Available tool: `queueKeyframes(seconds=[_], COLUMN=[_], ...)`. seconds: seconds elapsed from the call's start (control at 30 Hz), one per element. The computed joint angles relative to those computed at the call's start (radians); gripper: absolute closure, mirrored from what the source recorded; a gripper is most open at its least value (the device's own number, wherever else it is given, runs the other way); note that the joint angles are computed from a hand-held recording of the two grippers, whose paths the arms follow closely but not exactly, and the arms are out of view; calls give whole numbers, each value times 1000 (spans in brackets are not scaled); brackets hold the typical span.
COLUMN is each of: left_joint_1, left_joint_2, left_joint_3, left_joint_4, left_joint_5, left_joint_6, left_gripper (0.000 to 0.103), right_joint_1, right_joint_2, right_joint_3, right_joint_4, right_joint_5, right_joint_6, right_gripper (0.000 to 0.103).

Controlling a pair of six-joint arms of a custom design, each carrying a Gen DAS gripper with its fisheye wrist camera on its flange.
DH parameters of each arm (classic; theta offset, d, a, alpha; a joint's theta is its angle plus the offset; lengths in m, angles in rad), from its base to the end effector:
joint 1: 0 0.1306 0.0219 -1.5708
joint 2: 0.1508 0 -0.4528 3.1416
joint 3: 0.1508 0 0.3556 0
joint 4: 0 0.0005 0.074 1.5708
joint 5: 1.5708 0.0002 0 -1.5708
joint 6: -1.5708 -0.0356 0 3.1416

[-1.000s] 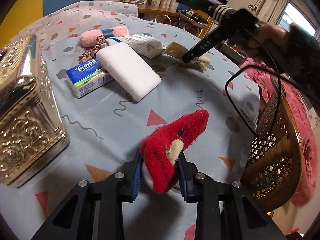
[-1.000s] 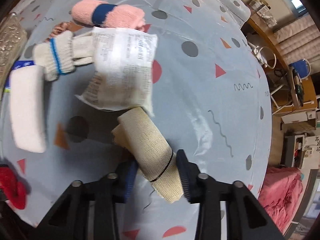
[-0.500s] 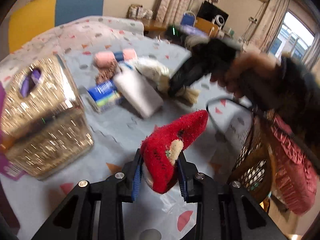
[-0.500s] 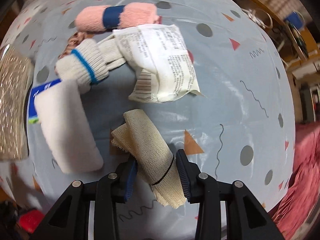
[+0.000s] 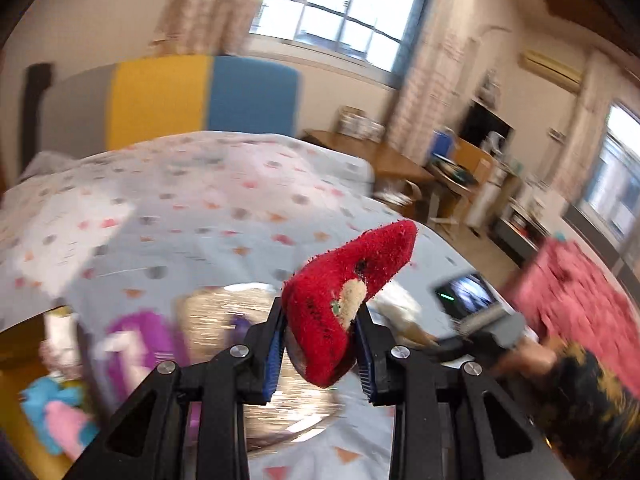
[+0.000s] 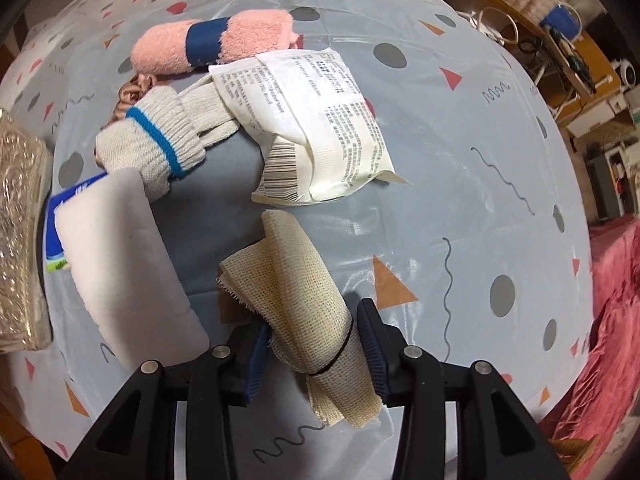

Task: Organize soft objects
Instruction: 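Carry the red plush into the gold tray and open the left tool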

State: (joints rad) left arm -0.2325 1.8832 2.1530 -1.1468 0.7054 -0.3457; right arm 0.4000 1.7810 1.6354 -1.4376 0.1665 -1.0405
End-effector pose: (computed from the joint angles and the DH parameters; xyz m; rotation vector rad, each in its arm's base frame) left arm 0.6090 -0.1684 0.5526 0.9493 2.1178 -0.7984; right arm 0.4926 0.2013 0.3935 0.9538 2.8806 -0.2028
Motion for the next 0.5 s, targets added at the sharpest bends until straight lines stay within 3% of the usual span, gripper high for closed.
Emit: queueKeyframes(seconds=[0.3,0.5], left_joint_1=[184,274], left_joint_2=[117,252], left_joint_3=[133,286], left_joint_4=[23,-50], left_joint_5=[-117,-253], left_joint_6=[163,232], left_gripper=[71,71], right_joint_1=[-16,0], right_joint_2=[-51,-56], right_joint_3=[-80,-69], right_joint_4=[125,118], right_joint_5=[-52,-4], right_joint_6=[-81,-108], right_gripper=[59,59])
